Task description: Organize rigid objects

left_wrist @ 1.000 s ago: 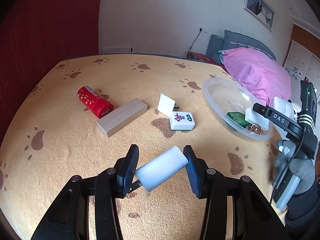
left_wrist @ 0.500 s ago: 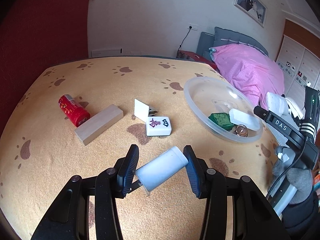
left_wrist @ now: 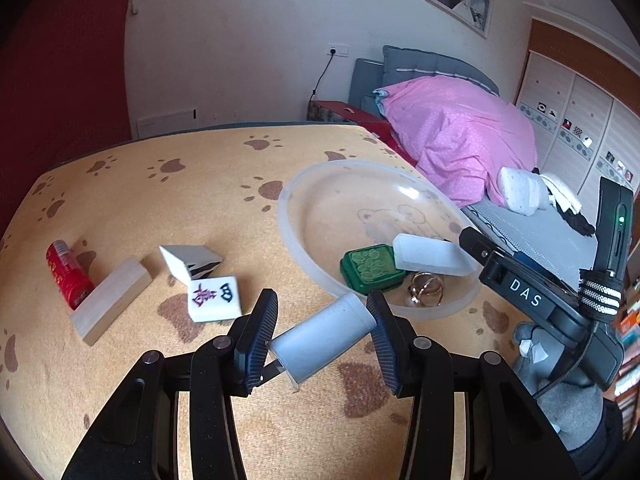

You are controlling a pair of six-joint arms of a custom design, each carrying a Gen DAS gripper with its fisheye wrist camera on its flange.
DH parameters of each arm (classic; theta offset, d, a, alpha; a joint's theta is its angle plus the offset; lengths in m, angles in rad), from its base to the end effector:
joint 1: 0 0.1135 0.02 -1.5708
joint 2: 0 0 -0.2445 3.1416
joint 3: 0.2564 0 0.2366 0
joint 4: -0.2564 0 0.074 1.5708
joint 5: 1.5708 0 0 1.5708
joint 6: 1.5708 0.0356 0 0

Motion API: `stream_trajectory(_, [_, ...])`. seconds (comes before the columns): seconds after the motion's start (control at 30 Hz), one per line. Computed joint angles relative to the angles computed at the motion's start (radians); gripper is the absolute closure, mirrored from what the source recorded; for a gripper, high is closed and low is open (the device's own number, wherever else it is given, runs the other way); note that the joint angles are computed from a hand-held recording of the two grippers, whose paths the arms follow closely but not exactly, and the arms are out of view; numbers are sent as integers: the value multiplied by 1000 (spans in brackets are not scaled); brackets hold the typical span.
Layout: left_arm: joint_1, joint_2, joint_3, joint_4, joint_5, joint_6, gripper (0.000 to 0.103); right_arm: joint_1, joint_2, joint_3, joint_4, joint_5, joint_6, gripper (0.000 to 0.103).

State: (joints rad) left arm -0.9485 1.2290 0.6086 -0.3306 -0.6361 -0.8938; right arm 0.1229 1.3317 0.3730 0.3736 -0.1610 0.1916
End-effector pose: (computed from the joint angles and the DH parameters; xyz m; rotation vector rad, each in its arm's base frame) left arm 0.1447 -0.1654 0.1761 -0.1775 2.2811 -0.1271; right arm 0.2312 0.0343 0.1379 -0.0194 2.1686 0.3549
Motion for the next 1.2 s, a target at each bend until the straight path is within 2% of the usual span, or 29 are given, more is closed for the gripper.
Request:
stream_trajectory(0.33, [83,158,65,164,91,144,56,-34,7,-3,7,-31,24,4])
stream_trajectory(0.53, [122,242,102,254,139,239,56,-31,-1,-13,21,-11,37,4])
stream_trajectory(0.8, [154,279,78,392,199,333,56,-65,6,-10,25,-18,54,4])
stream_trajectory(0.87, [156,285,66,426,206,343,53,-61,8,-8,24,-13,57,4])
stream_trajectory(0.93, [153,293,57,448,199,338,34,-58,11,-6,27,-6,63,4])
stream_trajectory(0.97, [151,295,52,457,187,335,31,-56,12,-5,26,-4,64,4])
stream_trajectory(1.07, [151,288,38,468,180,334,30,-53,14,-5,32,1,64,4])
stream_trajectory(1.2, [118,277,31,450,115,331,30,-47,22,-8,46,7,65,4])
